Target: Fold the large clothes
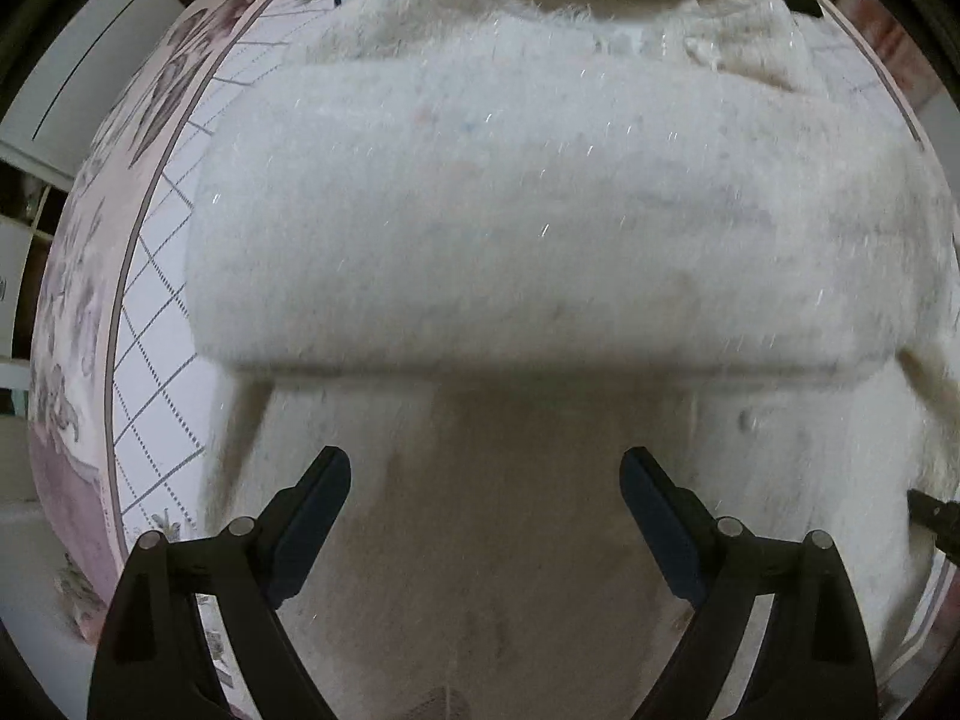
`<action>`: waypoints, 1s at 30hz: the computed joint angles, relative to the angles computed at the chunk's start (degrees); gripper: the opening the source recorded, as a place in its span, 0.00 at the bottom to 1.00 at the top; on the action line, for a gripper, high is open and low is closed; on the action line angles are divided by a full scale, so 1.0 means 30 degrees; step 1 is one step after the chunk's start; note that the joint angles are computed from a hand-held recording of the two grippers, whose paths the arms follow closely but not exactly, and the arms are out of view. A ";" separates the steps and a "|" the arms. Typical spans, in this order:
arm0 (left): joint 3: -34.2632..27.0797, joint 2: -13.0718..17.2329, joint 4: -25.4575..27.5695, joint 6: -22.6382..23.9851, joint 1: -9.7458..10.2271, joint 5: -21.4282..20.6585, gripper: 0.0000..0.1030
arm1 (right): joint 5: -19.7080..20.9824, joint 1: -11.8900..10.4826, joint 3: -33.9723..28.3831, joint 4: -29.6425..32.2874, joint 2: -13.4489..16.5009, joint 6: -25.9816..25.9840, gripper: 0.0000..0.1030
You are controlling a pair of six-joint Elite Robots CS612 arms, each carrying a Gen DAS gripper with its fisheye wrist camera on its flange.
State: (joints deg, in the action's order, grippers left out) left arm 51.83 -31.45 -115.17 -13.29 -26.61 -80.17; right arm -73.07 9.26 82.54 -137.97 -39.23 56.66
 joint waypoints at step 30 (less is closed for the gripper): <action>0.3070 -0.0777 -0.2285 0.2167 0.0108 0.3304 1.00 | 0.0473 0.1423 -0.3212 0.2276 0.0768 -0.0449 0.34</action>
State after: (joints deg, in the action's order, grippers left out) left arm 61.04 -33.78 -122.02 -6.79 -26.28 -70.26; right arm -71.65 13.53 72.90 -131.14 -36.93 55.31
